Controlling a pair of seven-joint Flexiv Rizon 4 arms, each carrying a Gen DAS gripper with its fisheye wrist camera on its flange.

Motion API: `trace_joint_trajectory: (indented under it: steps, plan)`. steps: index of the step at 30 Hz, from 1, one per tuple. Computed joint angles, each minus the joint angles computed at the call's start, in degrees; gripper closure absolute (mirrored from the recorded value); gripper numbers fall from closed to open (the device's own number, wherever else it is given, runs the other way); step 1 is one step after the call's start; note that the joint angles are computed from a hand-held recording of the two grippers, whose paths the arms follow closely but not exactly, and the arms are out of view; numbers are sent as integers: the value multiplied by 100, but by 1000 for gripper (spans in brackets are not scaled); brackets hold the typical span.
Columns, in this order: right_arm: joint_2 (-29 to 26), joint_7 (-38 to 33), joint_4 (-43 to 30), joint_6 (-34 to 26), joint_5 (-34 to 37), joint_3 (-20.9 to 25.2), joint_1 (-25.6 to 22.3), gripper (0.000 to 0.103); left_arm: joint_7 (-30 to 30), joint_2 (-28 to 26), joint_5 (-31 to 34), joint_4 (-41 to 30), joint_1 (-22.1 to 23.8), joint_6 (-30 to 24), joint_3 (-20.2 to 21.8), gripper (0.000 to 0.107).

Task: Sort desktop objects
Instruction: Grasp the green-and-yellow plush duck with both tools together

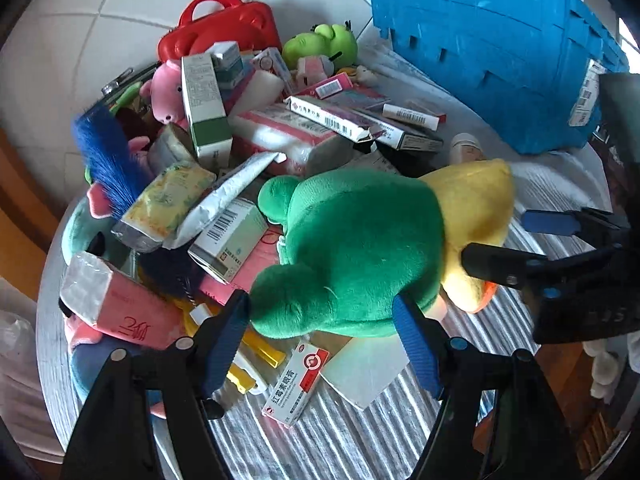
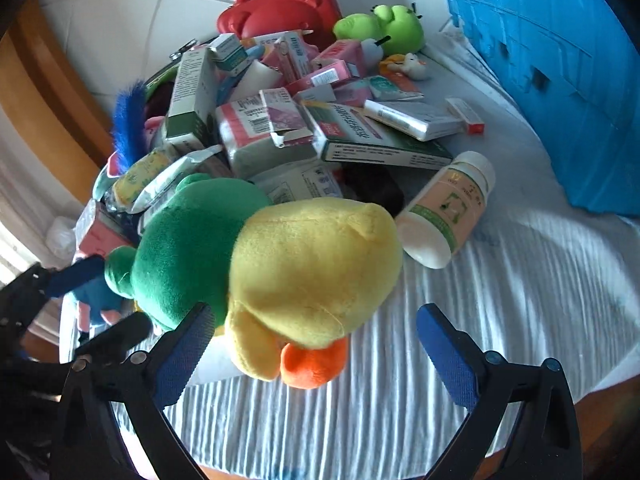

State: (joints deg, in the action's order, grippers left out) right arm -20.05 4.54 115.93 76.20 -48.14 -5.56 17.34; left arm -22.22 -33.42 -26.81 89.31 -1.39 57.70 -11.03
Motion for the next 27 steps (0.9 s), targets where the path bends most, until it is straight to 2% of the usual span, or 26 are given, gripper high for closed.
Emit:
trace_joint_trajectory:
  steps: [3, 7, 10, 11, 13, 17, 20, 23, 27]
  plan:
    - [85, 94, 133, -107, 177, 77, -32, 0, -107, -193, -64, -415, 54, -850, -37, 34]
    - [35, -198, 138, -258, 541, 245, -135, 0, -58, -353, 69, -516, -105, -853, 21, 34]
    - [57, -343, 166, -395, 582, 200, -172, 0, -115, -444, 79, -655, -128, -1113, 14, 32]
    - [56, -527, 115, -590, 695, 260, -214, 0, -47, -435, 70, -603, -133, -1023, -4, 26]
    - [78, -730, 92, -730, 786, 310, -261, 0, 129, -375, 3, -405, -122, -694, -63, 23]
    - [140, -831, 192, -343, 803, 327, -361, 0, 18, -356, -117, -386, -106, -790, -65, 23]
    - [-3, -1511, -14, -335, 1246, 522, -489, 0, -196, -383, -110, -415, -185, -794, -27, 22]
    - [-196, -2048, -308, -578, 1621, 587, -516, 0, -490, -407, 7, -424, -314, -693, 65, 20]
    - [-488, -3056, -536, -215, 2435, 891, -770, 0, -771, -452, 234, -421, -437, -430, 142, 16]
